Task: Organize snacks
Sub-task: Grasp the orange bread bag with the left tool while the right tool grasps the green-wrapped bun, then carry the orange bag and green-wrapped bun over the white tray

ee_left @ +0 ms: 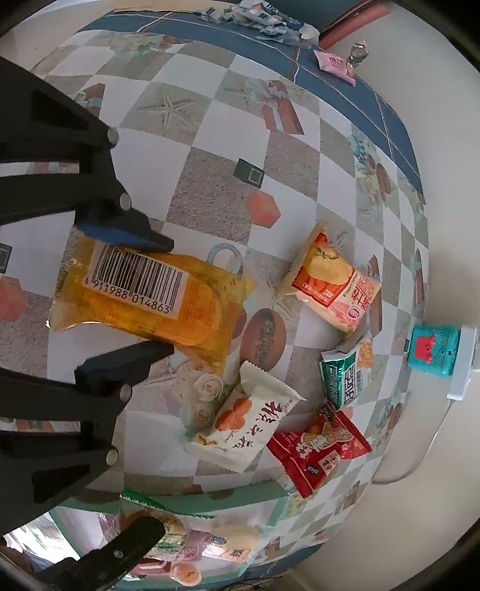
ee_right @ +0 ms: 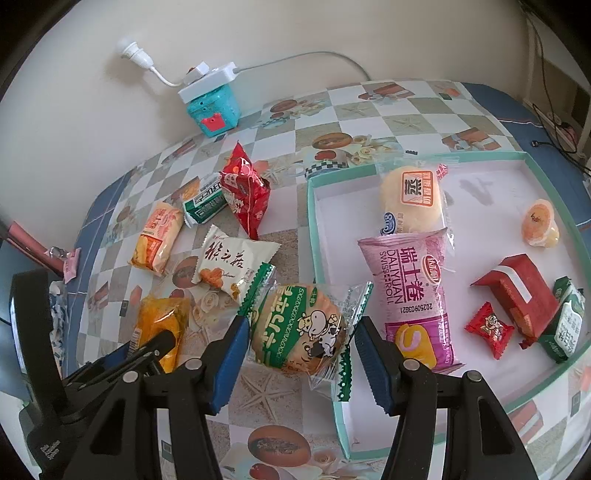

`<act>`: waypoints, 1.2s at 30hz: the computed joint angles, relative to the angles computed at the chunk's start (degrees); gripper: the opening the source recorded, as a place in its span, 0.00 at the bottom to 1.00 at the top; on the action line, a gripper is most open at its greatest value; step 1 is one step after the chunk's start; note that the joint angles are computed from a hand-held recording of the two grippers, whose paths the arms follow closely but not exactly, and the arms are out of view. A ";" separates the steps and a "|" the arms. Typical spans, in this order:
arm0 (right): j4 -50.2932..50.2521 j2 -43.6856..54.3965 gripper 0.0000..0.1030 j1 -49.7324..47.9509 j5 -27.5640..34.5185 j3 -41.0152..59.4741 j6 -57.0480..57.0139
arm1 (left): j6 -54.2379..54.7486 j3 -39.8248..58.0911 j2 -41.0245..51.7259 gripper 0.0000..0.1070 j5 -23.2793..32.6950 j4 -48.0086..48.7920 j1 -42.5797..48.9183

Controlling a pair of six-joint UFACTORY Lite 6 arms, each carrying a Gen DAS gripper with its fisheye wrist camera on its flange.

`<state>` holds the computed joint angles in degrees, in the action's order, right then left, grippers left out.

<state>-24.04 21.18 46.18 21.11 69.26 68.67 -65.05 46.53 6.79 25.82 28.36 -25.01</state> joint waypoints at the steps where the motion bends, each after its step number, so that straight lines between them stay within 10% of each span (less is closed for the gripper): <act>1: -0.08 -0.01 0.60 0.09 0.07 0.04 0.03 | -0.63 -0.39 -0.84 0.42 0.33 0.35 0.12; 16: -4.57 -3.71 0.60 -0.40 0.81 -0.98 3.40 | -7.17 1.21 -10.82 0.41 6.38 5.08 -3.73; 36: -15.09 -26.87 0.61 -19.80 3.80 -19.75 12.00 | -5.15 37.50 12.25 0.41 12.29 6.20 -20.78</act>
